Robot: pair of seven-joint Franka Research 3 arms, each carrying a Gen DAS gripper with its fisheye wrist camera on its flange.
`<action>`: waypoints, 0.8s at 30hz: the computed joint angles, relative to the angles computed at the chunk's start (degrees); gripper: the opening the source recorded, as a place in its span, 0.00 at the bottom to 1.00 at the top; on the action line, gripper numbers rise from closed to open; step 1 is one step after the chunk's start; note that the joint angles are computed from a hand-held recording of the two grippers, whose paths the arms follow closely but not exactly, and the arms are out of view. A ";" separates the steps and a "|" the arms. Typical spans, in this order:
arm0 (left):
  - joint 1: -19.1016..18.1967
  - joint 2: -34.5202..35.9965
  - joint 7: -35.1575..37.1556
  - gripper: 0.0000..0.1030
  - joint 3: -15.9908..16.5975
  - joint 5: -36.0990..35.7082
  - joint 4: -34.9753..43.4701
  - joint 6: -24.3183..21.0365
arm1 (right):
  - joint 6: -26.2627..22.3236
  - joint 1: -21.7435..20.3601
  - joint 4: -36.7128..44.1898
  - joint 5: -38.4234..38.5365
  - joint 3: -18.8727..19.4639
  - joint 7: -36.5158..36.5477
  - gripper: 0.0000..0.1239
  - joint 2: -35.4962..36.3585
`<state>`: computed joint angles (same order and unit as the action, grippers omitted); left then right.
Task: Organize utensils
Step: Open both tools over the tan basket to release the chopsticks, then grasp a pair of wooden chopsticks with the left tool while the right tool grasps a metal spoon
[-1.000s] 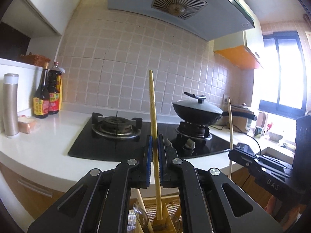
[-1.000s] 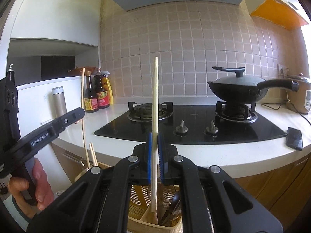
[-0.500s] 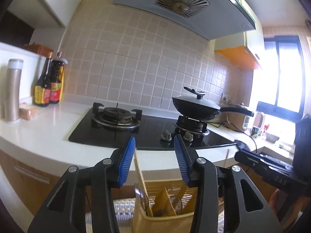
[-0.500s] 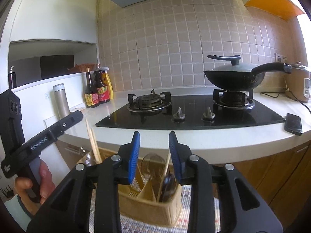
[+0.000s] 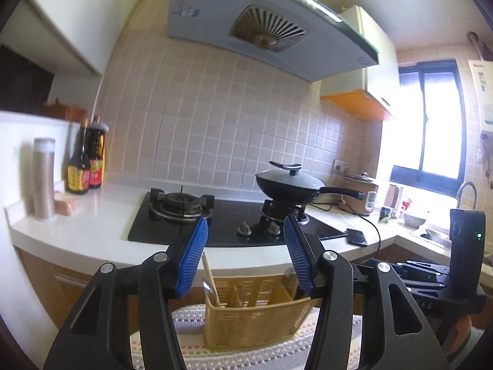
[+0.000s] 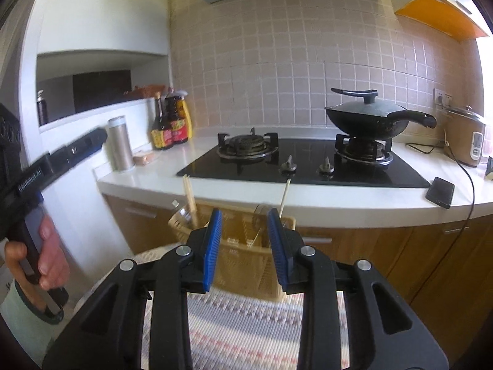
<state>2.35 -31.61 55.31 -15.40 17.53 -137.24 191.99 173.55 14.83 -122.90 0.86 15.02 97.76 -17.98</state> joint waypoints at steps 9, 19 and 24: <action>-10.68 -10.23 4.01 0.49 4.66 1.56 -1.06 -19.11 | -22.40 4.38 -0.72 1.18 -0.80 -1.46 0.23 -7.63; -23.65 -13.25 13.60 0.49 9.23 -9.48 -4.29 -45.56 | -41.27 8.90 -4.93 10.49 -3.16 -2.54 0.46 -9.43; -26.69 -9.94 17.46 0.49 11.23 -17.69 -6.19 -54.33 | -46.11 10.52 -7.83 11.21 -2.37 -3.24 0.40 -8.97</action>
